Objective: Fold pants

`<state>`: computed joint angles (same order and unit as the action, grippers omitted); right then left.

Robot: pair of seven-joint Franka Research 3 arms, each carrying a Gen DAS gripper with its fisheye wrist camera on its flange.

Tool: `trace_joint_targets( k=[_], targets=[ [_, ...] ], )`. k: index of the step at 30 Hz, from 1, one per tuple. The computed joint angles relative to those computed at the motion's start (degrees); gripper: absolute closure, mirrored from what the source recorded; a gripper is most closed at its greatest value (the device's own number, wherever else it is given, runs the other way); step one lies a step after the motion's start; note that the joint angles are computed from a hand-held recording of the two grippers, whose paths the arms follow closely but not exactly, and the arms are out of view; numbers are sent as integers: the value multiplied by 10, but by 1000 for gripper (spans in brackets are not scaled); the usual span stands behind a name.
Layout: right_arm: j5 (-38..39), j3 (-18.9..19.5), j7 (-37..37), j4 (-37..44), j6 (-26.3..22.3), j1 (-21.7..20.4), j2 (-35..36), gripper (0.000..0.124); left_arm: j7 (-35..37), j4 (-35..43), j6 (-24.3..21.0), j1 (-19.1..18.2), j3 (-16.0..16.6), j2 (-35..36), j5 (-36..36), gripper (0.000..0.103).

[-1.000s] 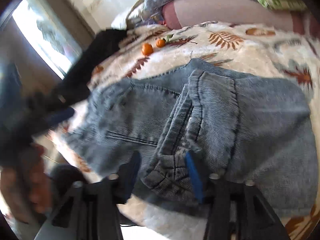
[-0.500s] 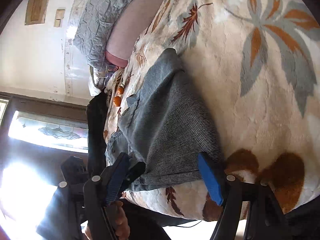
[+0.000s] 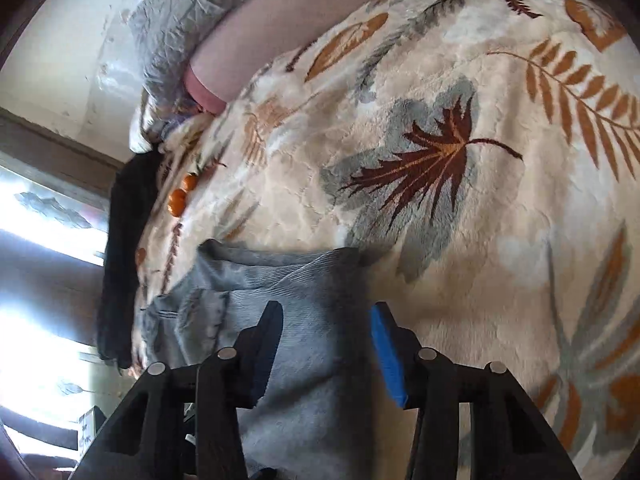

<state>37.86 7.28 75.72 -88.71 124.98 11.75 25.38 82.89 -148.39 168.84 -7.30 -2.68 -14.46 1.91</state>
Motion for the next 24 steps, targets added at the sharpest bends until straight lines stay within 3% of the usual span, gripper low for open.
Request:
trace_joint_targets(
  k=[1,3,8,11,15,19,21,22,23,24],
  targets=[
    [-32,-6,8,20,-2,13,14,104,-8,0,1,8,-9,1,13,12],
    [-53,-7,1,25,22,22,18,110,-6,-1,9,6,-7,5,14,12],
    [-85,-12,35,32,72,36,39,108,-47,-9,26,33,-32,4,69,11],
    [-43,1,32,-2,85,14,16,100,-23,-12,24,5,-6,-1,44,11],
    [26,11,-10,-102,108,-13,-70,94,71,-23,35,-87,81,-36,-92,11],
    [185,12,-92,-206,57,-37,-162,94,62,-48,77,-97,109,-81,-128,11],
    [217,-1,-95,-249,25,-31,-184,85,59,-36,37,-102,124,-72,-139,11],
    [201,-7,-77,-257,16,-21,-180,76,48,-14,-16,-81,111,-49,-127,11],
    [179,-20,-67,-268,11,-6,-177,76,32,-6,-37,-64,97,-28,-102,12],
    [198,-15,-83,-284,27,-11,-182,81,30,-9,-26,-33,63,-28,-73,12]
  ],
)
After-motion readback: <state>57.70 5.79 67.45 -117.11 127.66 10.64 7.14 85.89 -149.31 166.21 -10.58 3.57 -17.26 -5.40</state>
